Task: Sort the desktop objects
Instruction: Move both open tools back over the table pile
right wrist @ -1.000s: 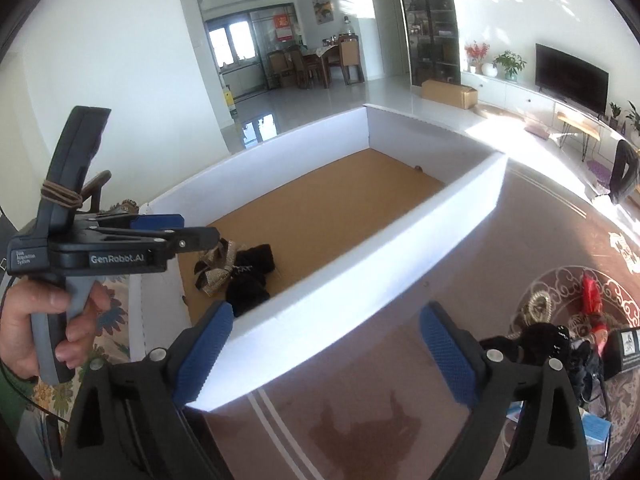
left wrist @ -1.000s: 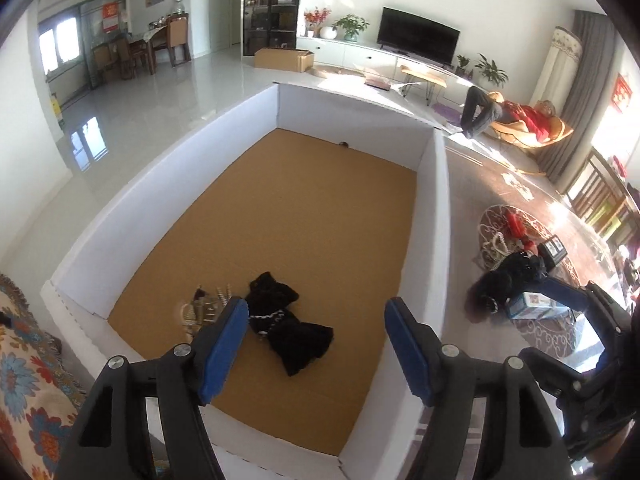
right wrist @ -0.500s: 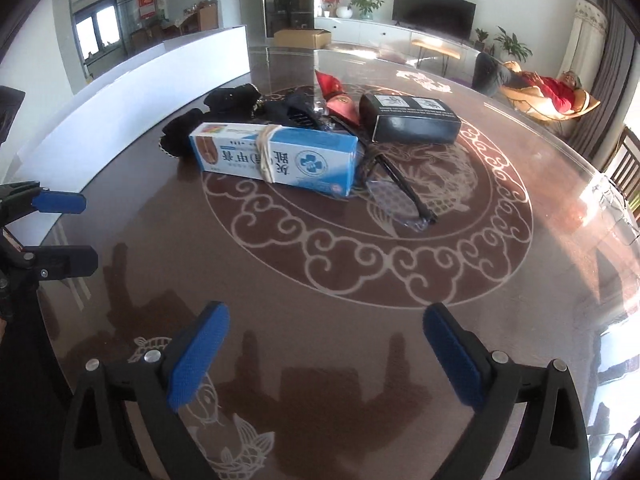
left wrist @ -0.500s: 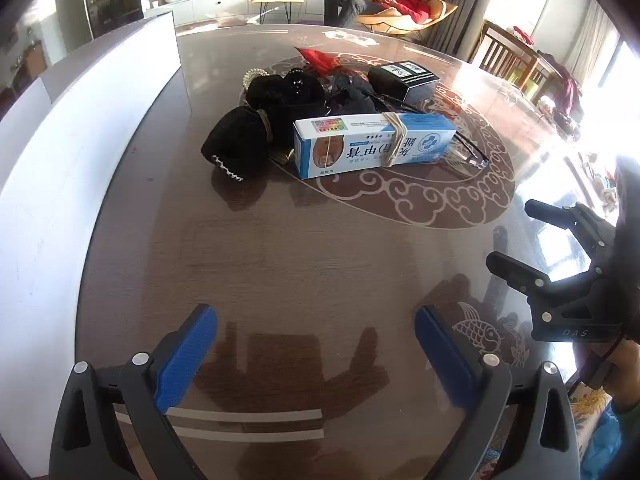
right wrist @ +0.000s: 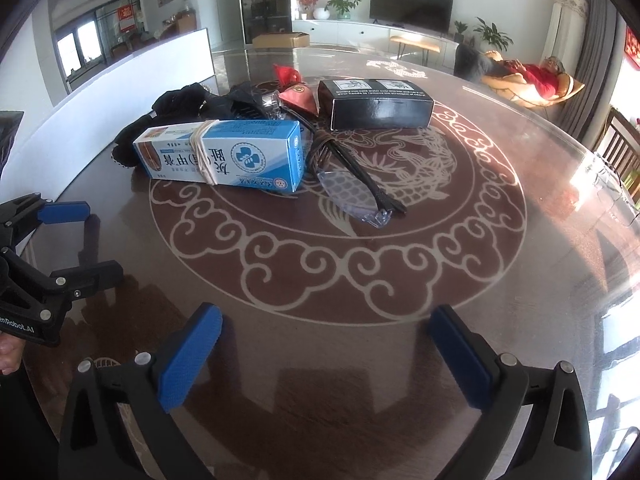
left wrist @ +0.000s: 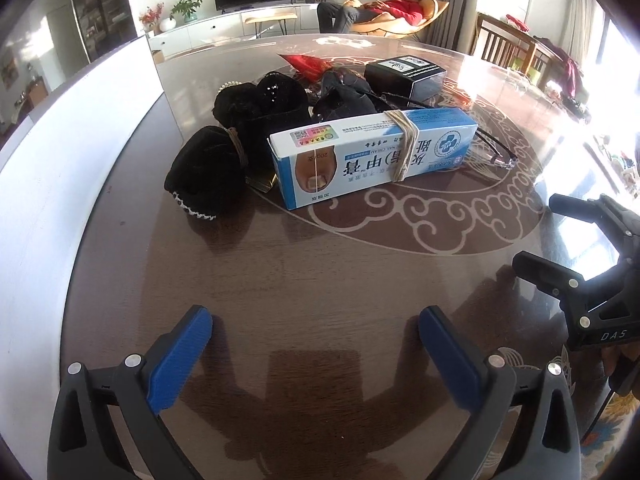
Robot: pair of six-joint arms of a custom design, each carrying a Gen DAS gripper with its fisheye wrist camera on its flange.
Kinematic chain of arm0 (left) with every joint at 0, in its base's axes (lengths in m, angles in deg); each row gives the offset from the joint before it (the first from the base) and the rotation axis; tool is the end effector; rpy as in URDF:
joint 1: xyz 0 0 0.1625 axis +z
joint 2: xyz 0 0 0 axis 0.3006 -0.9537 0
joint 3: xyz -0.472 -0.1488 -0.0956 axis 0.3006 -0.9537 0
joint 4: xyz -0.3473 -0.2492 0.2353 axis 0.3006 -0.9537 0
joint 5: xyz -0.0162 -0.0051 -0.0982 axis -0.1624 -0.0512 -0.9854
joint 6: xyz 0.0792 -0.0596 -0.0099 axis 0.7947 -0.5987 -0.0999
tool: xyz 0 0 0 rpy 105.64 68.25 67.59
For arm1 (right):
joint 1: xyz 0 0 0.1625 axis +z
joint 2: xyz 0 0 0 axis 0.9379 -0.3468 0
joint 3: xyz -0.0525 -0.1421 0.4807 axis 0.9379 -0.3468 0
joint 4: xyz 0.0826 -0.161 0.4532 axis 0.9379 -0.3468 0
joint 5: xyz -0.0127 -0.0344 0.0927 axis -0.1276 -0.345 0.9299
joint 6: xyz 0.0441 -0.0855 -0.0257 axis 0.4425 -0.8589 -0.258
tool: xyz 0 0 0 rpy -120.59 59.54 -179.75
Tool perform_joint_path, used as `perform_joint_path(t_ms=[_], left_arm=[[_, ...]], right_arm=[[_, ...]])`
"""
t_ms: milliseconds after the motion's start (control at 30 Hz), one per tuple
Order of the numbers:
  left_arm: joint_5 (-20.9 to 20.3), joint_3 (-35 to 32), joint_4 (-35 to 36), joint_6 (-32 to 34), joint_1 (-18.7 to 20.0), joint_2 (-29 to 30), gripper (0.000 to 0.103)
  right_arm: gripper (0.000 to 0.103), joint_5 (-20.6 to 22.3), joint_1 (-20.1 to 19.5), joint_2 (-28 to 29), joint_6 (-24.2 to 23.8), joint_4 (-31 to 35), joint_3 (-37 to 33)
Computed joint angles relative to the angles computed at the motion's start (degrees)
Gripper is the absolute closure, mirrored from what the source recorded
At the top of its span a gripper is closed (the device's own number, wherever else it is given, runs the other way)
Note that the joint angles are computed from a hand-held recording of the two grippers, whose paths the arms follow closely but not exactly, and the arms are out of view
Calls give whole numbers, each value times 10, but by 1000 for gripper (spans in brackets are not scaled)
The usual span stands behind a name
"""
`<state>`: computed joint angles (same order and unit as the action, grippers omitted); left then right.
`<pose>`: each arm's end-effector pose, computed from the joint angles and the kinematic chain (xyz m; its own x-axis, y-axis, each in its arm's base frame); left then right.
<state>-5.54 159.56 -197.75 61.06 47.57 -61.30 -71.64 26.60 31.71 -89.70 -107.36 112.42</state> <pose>-0.0694 -0.6425 0.0856 -0.7044 0.0552 -0.7076 0.3984 0.8559 -0.3298 0.1636 -0.6657 0.0291 -0.6157 -0.4723 0.6308 -0.6866 0.7143 -0.1354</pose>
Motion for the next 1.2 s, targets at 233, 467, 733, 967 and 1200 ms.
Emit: perform_joint_path(t_ms=[233, 467, 733, 967, 1200], left_arm=[[1, 5, -44, 18, 0, 7, 0], [2, 5, -56, 22, 0, 10, 0], [2, 6, -61, 24, -1, 11, 0], [4, 10, -66, 24, -2, 9, 0], [7, 12, -64, 21, -4, 9, 0]], right_arm=[[0, 0, 0, 1, 1, -1, -1], [0, 0, 0, 1, 1, -1, -1], [0, 0, 0, 1, 1, -1, -1], [0, 0, 0, 1, 1, -1, -1], [0, 0, 0, 1, 1, 0, -1]])
